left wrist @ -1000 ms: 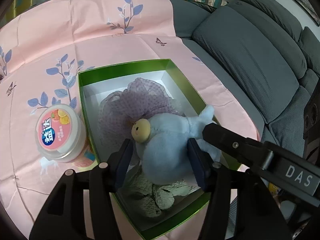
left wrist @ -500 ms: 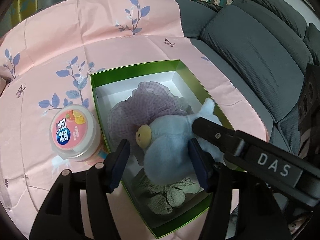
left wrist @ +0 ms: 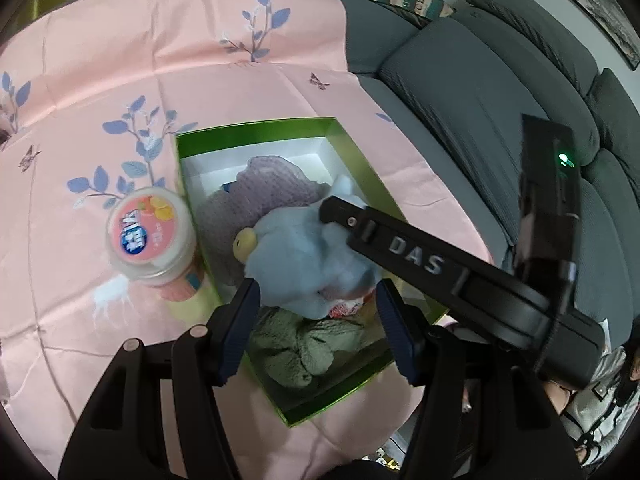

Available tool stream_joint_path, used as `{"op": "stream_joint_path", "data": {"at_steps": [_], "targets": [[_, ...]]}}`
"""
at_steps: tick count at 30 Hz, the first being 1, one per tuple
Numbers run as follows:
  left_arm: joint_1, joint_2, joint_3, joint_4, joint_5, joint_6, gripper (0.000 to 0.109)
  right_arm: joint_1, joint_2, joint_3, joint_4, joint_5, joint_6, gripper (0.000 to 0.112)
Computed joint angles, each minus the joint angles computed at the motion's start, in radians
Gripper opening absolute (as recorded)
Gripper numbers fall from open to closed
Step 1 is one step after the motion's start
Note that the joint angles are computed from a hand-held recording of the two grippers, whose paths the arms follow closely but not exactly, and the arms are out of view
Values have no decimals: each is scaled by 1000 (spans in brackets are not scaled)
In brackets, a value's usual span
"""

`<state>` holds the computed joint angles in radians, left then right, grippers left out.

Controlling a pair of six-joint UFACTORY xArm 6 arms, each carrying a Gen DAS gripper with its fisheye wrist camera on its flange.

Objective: Organize soft objects
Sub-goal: 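Lower the plush elephant into the green box and open the right gripper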

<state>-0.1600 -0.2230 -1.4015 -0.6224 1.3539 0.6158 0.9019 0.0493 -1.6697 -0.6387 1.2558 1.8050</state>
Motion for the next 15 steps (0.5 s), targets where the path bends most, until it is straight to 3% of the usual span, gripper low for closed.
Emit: {"op": "stream_joint_path", "data": {"at_steps": [2,6,15], "targets": [[2,-12,12,10,-26,4,59,-11,-2,12,10,-30,-11,50],[18,-5,-4,6,11,8,60,-19,-10,27,19,-46,-10,50],[43,-6,-5,25,6,4,65,-23,18,-5,26,-27,-27,50]]}}
